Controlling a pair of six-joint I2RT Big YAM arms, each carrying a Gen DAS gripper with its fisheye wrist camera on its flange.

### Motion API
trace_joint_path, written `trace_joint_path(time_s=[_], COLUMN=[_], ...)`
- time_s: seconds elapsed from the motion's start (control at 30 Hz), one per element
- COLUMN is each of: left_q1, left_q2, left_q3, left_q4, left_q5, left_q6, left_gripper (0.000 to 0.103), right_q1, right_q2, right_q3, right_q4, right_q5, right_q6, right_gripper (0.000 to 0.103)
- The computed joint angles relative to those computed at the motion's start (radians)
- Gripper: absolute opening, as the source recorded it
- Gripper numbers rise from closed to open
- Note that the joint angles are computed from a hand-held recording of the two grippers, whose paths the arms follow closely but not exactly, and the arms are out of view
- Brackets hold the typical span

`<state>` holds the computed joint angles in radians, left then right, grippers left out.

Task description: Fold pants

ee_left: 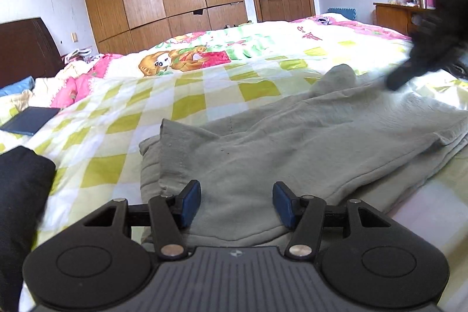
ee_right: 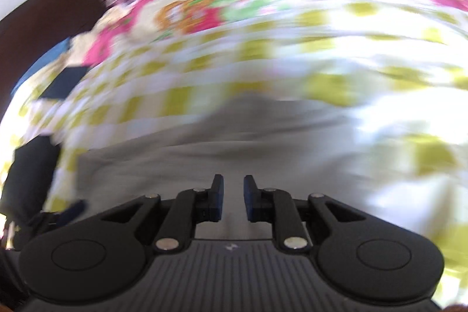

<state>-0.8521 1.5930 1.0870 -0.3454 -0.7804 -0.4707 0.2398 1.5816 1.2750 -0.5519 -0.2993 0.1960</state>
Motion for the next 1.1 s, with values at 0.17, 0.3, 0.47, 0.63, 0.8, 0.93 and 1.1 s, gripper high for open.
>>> trace_joint_path(time_s=[0.17, 0.3, 0.47, 0.63, 0.8, 0.93, 1.1], left_q1=[-0.009, -0.015, -0.013, 0.005, 0.02, 0.036, 0.009], left_q2=[0.027, 0.054, 0.11, 0.109, 0.136, 0.194, 0.282], left_q3=[0.078, 0.14, 0.234, 0.278, 0.324, 0.371, 0.466], left_q4=[-0.073, -0.165, -0.27, -0.297, -0.298, -0.32, -0.394], left_q5=[0.002, 0.056, 0.057, 0.075, 0.054, 0.082, 0.078], left_q6=[-0.006, -0.093, -0.049, -0.053, -0.008, -0.022, 0.028], left_gripper=[0.068, 0.068, 0.068, 0.068, 0.068, 0.068, 0.066], right_q1=[-0.126, -0.149, -0.194, -0.191, -0.181, -0.203, -0.253], right_q2=[0.024, 0.106, 0.16, 0.222, 0.258, 0.228, 0.152], right_q3=[-0.051, -0.016, 0.016, 0.061, 0.074, 0.03, -0.049], right_q4=[0.061, 0.045, 0.053, 0.042, 0.098, 0.162, 0.256], right_q5=[-0.132, -0.27, -0.517, -0.54, -0.62, -0.649, -0.654], right_q6=[0.053, 0.044, 0.092, 0.113, 0.22, 0.272, 0.347], right_gripper=[0.024, 0.027, 0.029, 0.025, 0.024, 0.008, 0.007])
